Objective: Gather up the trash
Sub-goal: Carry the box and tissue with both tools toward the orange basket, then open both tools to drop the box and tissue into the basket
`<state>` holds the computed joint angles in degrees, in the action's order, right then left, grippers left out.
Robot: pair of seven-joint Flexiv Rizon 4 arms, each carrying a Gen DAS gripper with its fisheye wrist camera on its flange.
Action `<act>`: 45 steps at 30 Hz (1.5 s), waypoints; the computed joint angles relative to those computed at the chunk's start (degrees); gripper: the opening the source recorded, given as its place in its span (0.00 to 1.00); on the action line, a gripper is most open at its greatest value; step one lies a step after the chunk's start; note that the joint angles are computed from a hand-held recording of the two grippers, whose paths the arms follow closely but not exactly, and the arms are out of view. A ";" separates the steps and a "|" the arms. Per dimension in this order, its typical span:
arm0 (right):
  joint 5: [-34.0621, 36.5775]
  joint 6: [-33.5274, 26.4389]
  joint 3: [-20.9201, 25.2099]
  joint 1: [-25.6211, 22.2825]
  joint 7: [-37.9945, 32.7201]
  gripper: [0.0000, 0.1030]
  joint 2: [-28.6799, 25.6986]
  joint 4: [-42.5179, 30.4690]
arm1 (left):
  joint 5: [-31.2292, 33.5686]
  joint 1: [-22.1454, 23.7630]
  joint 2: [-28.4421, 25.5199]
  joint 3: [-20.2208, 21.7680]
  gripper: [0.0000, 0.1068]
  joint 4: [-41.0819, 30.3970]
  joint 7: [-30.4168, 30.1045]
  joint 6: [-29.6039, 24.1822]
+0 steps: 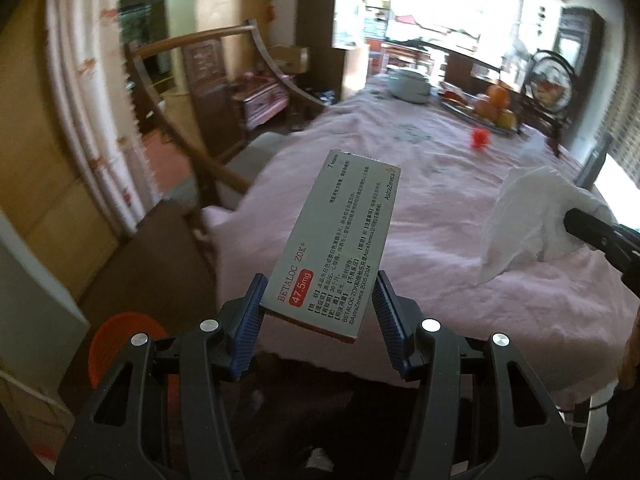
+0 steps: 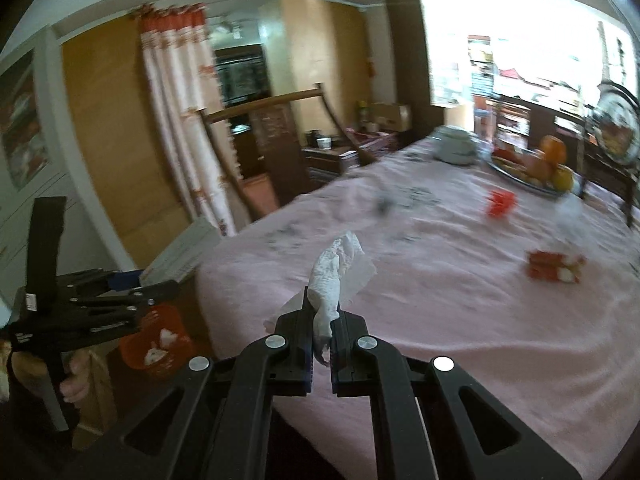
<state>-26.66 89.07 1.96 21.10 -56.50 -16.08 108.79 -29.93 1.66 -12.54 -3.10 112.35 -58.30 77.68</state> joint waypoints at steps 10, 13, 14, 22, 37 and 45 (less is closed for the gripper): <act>7.73 -8.30 12.14 -0.31 -15.61 0.06 -8.76 -14.09 | -0.18 4.67 -0.82 4.24 0.50 1.94 -6.13 -0.28; 10.64 -10.96 13.95 0.66 -19.63 0.06 -10.74 -17.50 | -0.62 6.41 -0.87 4.32 0.50 2.62 -6.30 -0.26; 11.37 -11.97 14.35 1.23 -20.82 0.06 -11.38 -18.66 | -0.91 6.99 -0.99 4.35 0.50 2.68 -6.38 -0.42; 15.41 -19.20 15.51 6.19 -28.25 0.06 -16.97 -27.57 | -0.09 9.58 -1.33 6.28 0.50 4.09 -9.72 -1.29; 22.80 -36.83 15.63 13.66 -37.31 0.07 -32.25 -50.28 | 9.44 11.99 -6.45 12.26 0.50 1.44 -22.25 -3.99; 26.03 -50.33 14.11 17.79 -39.53 0.07 -43.29 -67.72 | 14.93 13.50 -10.55 14.30 0.50 -1.67 -29.00 -7.81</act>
<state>-0.63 38.74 16.07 38.89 -96.03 -59.37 41.08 -15.00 15.16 -23.09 11.20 110.67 -87.30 69.87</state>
